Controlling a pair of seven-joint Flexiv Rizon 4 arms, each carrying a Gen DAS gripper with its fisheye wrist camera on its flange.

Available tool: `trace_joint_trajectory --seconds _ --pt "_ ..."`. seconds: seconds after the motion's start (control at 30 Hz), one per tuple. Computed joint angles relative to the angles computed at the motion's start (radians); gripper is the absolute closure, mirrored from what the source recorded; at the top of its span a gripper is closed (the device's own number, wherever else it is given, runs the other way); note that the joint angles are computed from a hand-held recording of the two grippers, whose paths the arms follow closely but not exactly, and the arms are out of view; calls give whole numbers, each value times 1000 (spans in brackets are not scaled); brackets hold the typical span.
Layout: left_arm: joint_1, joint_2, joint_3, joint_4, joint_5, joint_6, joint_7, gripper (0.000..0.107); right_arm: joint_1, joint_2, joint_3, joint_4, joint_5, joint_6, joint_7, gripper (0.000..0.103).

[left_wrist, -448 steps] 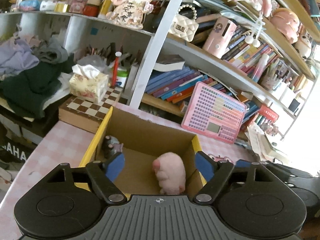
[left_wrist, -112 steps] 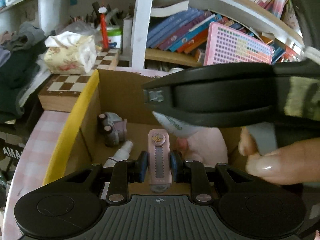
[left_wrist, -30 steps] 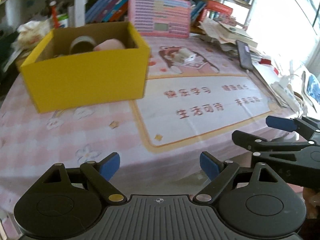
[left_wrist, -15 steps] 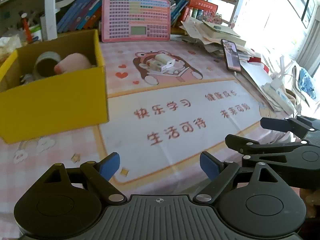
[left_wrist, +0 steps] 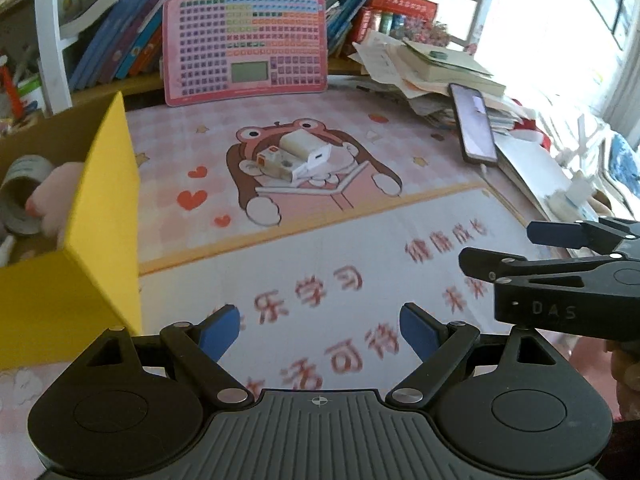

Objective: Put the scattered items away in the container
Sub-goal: 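Withdraw both tools from the box and move toward the white charger and card box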

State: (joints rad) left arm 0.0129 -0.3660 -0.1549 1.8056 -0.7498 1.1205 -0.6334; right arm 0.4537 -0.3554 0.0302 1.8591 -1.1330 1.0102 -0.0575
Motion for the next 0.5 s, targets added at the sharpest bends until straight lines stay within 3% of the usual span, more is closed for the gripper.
trace_joint_trajectory --seconds 0.3,0.5 --pt "-68 -126 54 -178 245 66 -260 18 -81 -93 -64 -69 60 243 -86 29" --pt "-100 -232 77 -309 363 147 -400 18 -115 -220 -71 -209 215 351 -312 36"
